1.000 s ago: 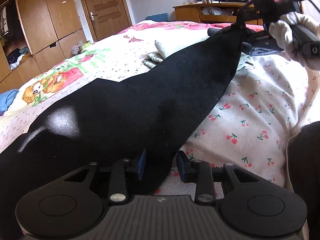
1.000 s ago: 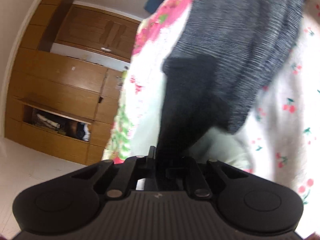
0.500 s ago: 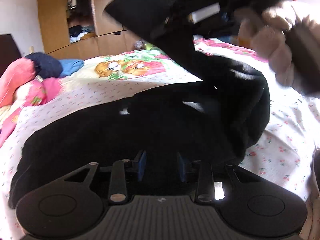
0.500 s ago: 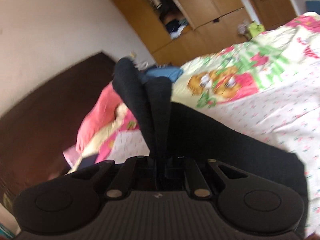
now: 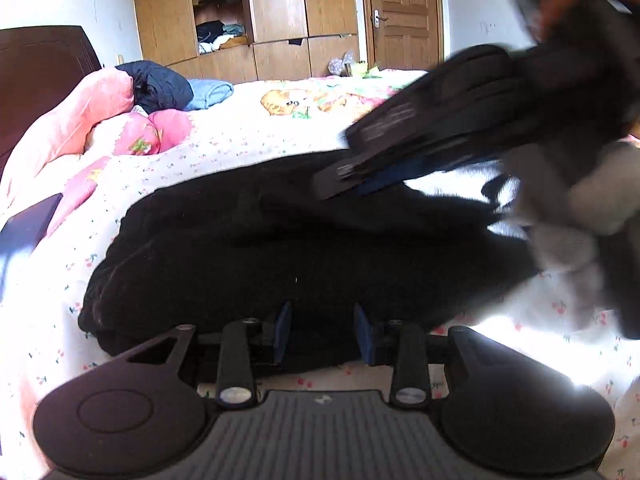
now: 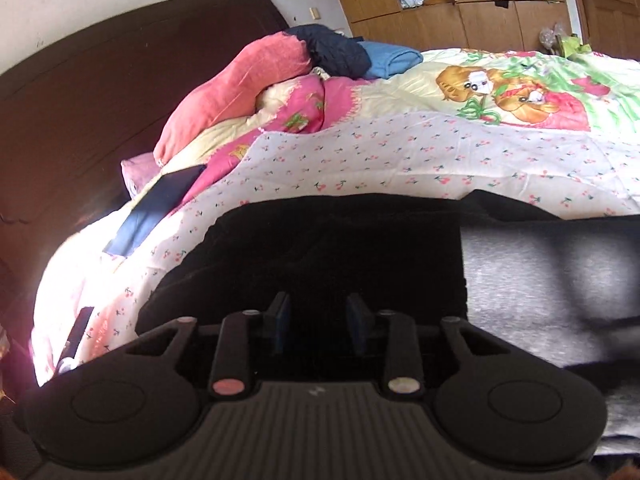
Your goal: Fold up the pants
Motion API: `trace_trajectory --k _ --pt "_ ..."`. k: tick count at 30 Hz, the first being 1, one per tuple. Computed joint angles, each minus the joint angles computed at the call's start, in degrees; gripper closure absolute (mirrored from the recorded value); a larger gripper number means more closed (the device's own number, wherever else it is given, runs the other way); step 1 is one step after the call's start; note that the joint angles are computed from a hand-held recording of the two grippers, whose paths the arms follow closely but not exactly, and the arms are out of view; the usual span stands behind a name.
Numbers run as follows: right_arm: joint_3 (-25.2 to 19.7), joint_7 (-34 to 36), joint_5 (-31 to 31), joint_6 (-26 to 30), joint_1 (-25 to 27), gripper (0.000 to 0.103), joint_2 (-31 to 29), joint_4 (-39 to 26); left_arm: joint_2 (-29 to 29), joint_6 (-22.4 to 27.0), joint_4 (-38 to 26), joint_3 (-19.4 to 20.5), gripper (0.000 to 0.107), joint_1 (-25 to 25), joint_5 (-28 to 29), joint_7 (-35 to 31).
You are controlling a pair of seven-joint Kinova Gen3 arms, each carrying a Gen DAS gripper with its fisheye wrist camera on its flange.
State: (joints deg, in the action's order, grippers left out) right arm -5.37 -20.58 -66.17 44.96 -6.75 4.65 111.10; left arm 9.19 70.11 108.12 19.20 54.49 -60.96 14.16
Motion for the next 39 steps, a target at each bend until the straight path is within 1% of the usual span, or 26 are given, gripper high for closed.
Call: trace_trajectory --k 2,4,5,6,9,11,13,14,16,17,18,21,23,25,26,27,29,30,31,32,33,34,35,36,37,39 --pt "2.52 3.04 -2.94 4.66 4.52 0.07 -2.28 1.28 -0.45 -0.16 0.0 -0.07 0.06 -0.07 -0.93 -0.23" --pt "7.19 6.37 -4.25 8.36 8.33 0.065 -5.3 3.45 -0.98 -0.59 0.25 0.18 0.06 -0.16 -2.2 -0.77" --pt "8.36 7.47 -4.09 8.81 10.31 0.059 -6.4 4.33 -1.12 -1.23 -0.07 0.23 0.06 -0.55 -2.44 -1.88" --pt "10.42 8.39 -3.06 8.48 11.23 0.057 -7.54 5.13 -1.21 -2.25 -0.38 0.25 0.06 -0.97 -2.85 -3.11" --pt "12.51 9.82 1.99 5.46 12.92 0.056 -9.24 6.49 -0.66 -6.0 -1.99 -0.04 0.06 -1.96 -3.87 -4.97" --pt "12.76 10.68 4.81 5.09 13.63 0.056 -8.89 6.86 0.33 -8.17 -3.64 -0.11 0.06 -2.07 -4.05 -6.61" --pt "12.58 12.86 5.67 2.7 12.74 0.057 -8.69 7.98 1.59 -9.54 -5.41 -0.66 0.06 -1.72 -3.77 -9.08" --pt "12.61 13.3 5.91 1.11 11.82 0.059 -8.86 8.5 2.1 -11.02 -6.17 -2.06 0.06 -0.92 -3.11 -10.37" --pt "11.51 14.15 5.49 -1.24 12.24 0.059 -8.52 9.17 2.75 -15.38 -7.17 -4.91 0.06 0.78 -1.62 -12.39" --pt "12.09 13.33 5.48 -1.01 12.13 0.059 -8.13 8.9 3.26 -17.57 -7.61 -6.09 0.06 1.35 -1.21 -13.26" --pt "13.23 12.46 5.16 0.14 12.09 0.059 -7.58 8.44 3.98 -19.9 -8.13 -6.21 0.06 1.08 -1.36 -14.02" --pt "14.54 10.69 4.86 3.03 15.02 0.058 -6.42 7.35 5.9 -26.89 -8.96 -3.5 0.06 -3.69 -3.21 -15.71" --pt "15.05 9.82 5.22 4.12 16.77 0.058 -5.81 6.82 7.78 -30.75 -9.8 -5.6 0.06 -3.63 -5.39 -15.84" --pt "15.43 7.88 5.7 6.06 18.52 0.058 -4.49 5.8 9.39 -34.57 -10.67 -10.65 0.06 -1.51 -6.22 -14.54" --pt "15.44 7.08 5.63 7.27 19.37 0.058 -3.68 5.26 10.43 -35.64 -11.67 -12.12 0.06 -1.26 -5.38 -14.62" --pt "15.33 6.49 5.18 8.28 20.2 0.058 -2.84 4.78 11.62 -36.47 -13.12 -12.53 0.061 -1.8 -3.61 -15.62" --pt "14.68 6.6 4.11 8.61 21.48 0.058 -2.08 4.31 12.41 -38.01 -14.51 -11.9 0.063 -2.14 -2.88 -19.35" --pt "14.5 6.97 3.31 8.38 22.12 0.058 -1.8 4.07 11.93 -39.93 -14.0 -11.38 0.063 -1.61 -3.9 -21.68" --pt "14.52 7.68 2.61 8.67 22.91 0.058 -1.35 3.65 12.1 -40.95 -13.57 -9.8 0.062 -1.61 -5.87 -24.01" --pt "14.39 7.98 2.23 8.72 23.51 0.058 -1.0 3.2 12.89 -41.03 -13.54 -7.17 0.062 -2.52 -7.55 -26.34" --pt "14.22 8.13 2.15 8.93 23.99 0.057 -0.46 2.32 13.85 -40.18 -13.8 -4.94 0.062 -3.07 -8.3 -28.67" --pt "13.9 8.79 1.83 9.12 24.36 0.057 0.22 1.07 14.69 -38.4 -14.44 -3.78 0.062 -2.76 -8.13 -30.9" --pt "13.46 9.95 1.03 9.29 24.72 0.057 0.76 0.12 14.8 -37.43 -14.88 -3.68 0.062 -2.27 -7.14 -32.19" --pt "12.91 11.23 0.16 10.14 25.0 0.057 1.69 -1.37 14.47 -37.38 -15.23 -4.41 0.061 -1.88 -5.22 -32.54" --pt "12.29 11.99 -0.43 11.39 25.22 0.057 2.89 -3.23 13.88 -38.27 -15.34 -6.18 0.061 -1.14 -3.25 -31.97" --pt "10.51 11.9 0.35 14.26 25.15 0.057 5.9 -8.35 12.38 -38.27 -15.44 -11.49 0.061 2.43 -2.12 -28.13"
